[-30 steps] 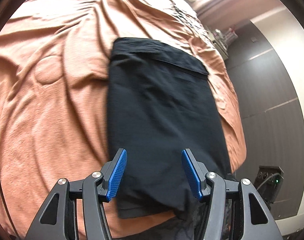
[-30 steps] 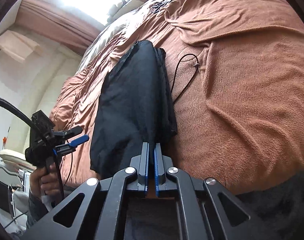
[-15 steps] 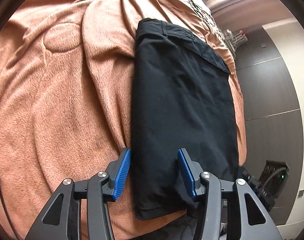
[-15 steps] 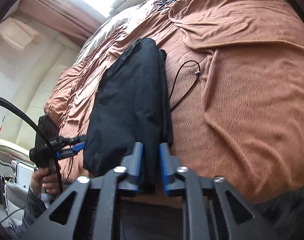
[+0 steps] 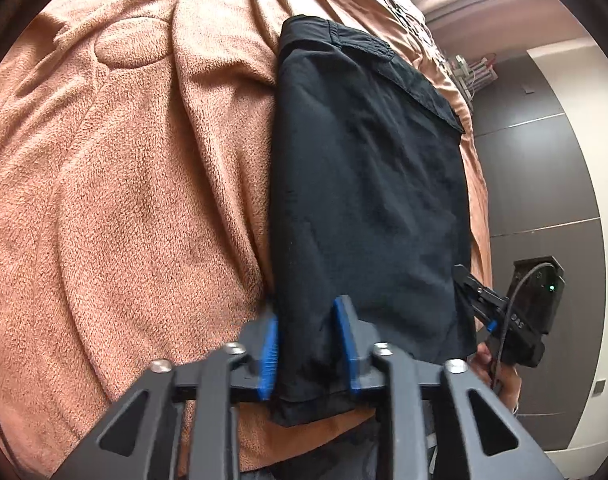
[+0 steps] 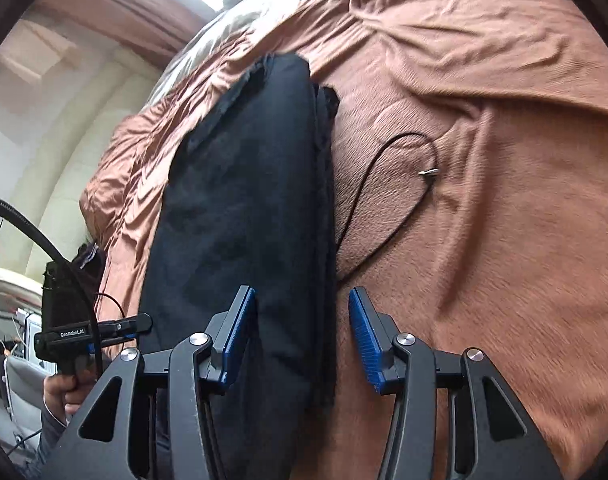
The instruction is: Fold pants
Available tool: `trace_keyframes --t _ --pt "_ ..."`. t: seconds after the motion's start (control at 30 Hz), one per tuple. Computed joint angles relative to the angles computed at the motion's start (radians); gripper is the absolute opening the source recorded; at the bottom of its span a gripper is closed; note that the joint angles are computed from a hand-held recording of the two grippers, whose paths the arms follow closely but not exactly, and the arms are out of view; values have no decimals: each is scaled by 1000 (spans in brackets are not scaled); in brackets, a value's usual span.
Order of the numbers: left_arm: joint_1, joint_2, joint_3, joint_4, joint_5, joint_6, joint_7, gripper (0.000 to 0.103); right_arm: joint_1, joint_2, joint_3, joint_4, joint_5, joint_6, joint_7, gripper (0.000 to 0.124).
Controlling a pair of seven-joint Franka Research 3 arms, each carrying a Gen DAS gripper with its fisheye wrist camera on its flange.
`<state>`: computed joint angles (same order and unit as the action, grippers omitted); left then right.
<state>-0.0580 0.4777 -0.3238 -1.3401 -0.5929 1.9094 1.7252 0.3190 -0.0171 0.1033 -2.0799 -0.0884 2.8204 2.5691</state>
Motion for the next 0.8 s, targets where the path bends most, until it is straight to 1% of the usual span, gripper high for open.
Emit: trace_keyframes --t 0.03,0.07,0.1,0.13,0.17,0.3,0.33,0.4,0.53,0.63,0.8 --pt "2 1 -1 1 -5 3 3 14 1 9 0 10 10 -4 -10 46" --pt "6 -5 -2 -6 -11 7 9 12 3 13 -1 13 33 1 -30 38" --pt "11 -13 -3 -17 -19 13 16 11 7 19 0 18 86 11 -71 31" --pt "16 -21 -3 -27 -27 14 22 10 10 23 0 23 119 14 -95 29" --pt "23 -25 -3 -33 -40 11 30 10 12 28 -1 31 124 11 -97 27" --pt "42 -37 1 -34 -76 -6 50 9 21 28 -3 42 123 -5 -93 23" --pt "38 -25 3 -12 -73 -12 45 9 23 29 -2 46 125 -8 -95 22" --pt "43 -33 9 -16 -69 -18 49 9 27 34 -1 54 138 -10 -104 20" --pt "61 -47 20 -26 -79 -28 54 9 42 49 6 73 162 -13 -114 19" --pt "66 -39 28 -7 -74 -38 44 9 56 71 9 90 184 -7 -123 19" --pt "73 -22 34 26 -55 -52 30 9 70 105 13 120 260 1 -199 19"
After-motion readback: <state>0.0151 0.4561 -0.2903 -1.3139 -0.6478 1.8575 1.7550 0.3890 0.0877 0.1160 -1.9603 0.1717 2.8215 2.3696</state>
